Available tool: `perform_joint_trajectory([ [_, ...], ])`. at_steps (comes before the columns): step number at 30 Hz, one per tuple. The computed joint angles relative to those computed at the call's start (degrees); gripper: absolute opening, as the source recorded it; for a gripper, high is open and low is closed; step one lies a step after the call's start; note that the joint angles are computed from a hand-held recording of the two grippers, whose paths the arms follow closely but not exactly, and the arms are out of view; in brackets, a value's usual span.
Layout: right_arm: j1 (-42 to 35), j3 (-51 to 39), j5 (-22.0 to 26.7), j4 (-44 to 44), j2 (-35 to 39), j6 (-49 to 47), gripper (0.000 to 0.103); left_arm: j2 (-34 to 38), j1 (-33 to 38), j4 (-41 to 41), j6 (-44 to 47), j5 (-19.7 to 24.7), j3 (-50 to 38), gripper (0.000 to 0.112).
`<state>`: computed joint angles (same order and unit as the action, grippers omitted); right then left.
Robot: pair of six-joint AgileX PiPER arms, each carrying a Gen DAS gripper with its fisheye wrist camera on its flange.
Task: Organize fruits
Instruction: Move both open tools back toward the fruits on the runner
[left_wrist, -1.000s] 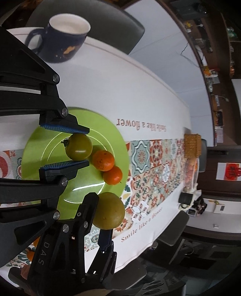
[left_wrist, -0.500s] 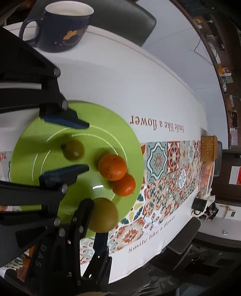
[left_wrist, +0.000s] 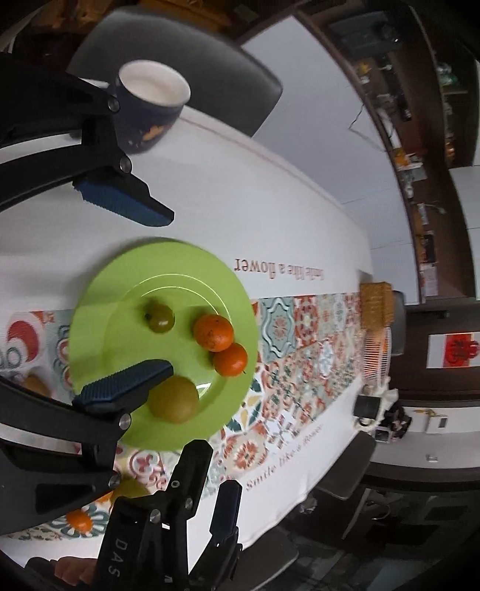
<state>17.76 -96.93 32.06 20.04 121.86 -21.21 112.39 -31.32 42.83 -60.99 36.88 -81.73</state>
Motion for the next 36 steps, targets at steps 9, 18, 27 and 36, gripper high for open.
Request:
perform_joint_trajectory([
  [9, -0.7, 19.3, -9.6, 9.4, -15.0, -10.1, 0.069, -10.1, -8.7, 11.7, -14.7, 6.0, 9.0, 0.088],
  [18, -1.6, 34.4, -15.6, 18.5, -27.4, -17.9, 0.074, -16.8, -17.6, 16.0, -25.7, 13.0, 14.7, 0.093],
  [27, -2.1, 45.6, -22.6, 16.7, -36.7, -14.6, 0.078, -20.1, -26.4, 17.1, -34.5, 20.3, 18.4, 0.097],
  [36, -4.2, 53.6, -24.5, 26.1, -40.3, -23.9, 0.078, -17.6, -29.9, 14.4, -37.7, 20.7, 20.5, 0.099],
])
